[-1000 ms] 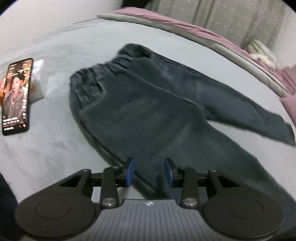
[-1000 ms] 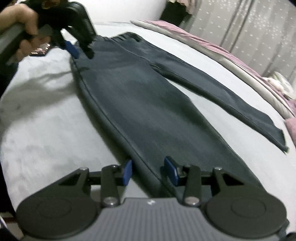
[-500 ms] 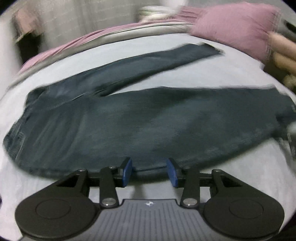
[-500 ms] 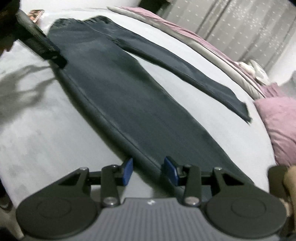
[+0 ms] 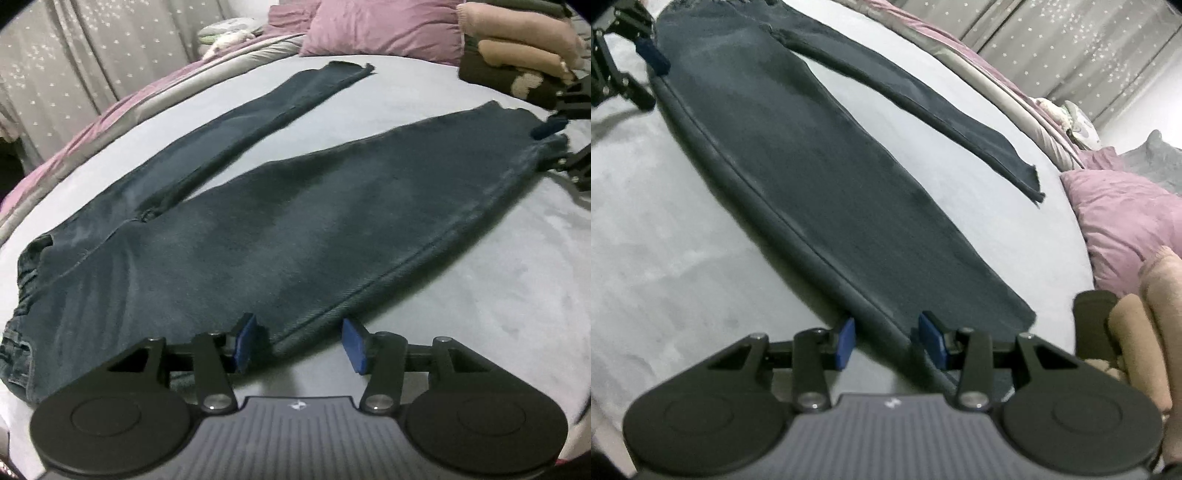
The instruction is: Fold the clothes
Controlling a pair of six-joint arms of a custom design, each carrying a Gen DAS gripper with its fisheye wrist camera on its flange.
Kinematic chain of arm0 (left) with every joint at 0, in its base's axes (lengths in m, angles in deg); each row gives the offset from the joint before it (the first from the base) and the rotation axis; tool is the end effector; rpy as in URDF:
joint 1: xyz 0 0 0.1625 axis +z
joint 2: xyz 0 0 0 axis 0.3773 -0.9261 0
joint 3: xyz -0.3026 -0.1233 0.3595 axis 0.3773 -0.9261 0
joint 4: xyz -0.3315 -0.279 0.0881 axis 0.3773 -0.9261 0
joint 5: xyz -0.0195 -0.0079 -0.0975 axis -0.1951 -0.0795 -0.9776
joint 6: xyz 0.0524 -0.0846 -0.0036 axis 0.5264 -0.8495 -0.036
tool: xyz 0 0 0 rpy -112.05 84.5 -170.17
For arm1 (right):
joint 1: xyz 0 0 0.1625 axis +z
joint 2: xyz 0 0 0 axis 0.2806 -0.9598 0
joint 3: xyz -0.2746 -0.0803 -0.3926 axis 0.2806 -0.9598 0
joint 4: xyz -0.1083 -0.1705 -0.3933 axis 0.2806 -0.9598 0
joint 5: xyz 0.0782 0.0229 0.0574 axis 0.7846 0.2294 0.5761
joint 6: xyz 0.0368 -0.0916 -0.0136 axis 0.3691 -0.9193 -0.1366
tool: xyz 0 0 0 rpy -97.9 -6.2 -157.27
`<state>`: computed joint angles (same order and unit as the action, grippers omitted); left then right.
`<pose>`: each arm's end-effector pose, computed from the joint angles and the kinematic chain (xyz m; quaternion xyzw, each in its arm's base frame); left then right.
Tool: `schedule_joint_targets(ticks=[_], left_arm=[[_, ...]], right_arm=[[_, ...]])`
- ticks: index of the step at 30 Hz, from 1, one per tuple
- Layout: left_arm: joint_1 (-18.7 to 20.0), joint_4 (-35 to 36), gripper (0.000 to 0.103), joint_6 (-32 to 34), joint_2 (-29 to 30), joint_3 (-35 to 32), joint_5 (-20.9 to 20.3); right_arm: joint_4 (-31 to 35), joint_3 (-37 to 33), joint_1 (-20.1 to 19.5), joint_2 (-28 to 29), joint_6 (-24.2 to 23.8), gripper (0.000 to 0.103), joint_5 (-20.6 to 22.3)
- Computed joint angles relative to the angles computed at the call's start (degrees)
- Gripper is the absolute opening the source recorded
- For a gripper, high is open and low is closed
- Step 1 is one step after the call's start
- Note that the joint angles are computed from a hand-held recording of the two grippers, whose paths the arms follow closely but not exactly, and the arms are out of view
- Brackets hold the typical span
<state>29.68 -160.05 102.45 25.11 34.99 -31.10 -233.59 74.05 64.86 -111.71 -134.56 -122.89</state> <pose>-0.3595 -0.7951 0.0130 0.3596 0.8211 -0.2387 0.3735 -0.0227 -0.7565 0.3866 0.4674 -0.7334 0.1789 0.4601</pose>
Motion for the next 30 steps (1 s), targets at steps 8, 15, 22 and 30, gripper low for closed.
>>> schedule_joint_targets(ticks=[8,15,22,30], left_arm=[[-0.5,-7.0,0.008,7.1,0.0,1.5,-1.2],[-0.2,-1.9,0.008,5.8,-2.1,3.5,-2.8],[0.3,2.3,0.015,1.5,-3.4,3.2,-5.1],[1.2,-0.4,0.034,-5.6,-6.5,4.7,-12.0]], right_arm=[[-7.8,-0.8,-0.2,2.2,-11.7,0.012,-3.4],[-13.9,2.8,1.1,0.4,-19.1,0.01,-5.3],[-10.3,3.5,1.3,0.8,-19.8,0.011,-11.5],[8.0,-0.2,2.4,-2.7,-4.6,0.037,-12.1]])
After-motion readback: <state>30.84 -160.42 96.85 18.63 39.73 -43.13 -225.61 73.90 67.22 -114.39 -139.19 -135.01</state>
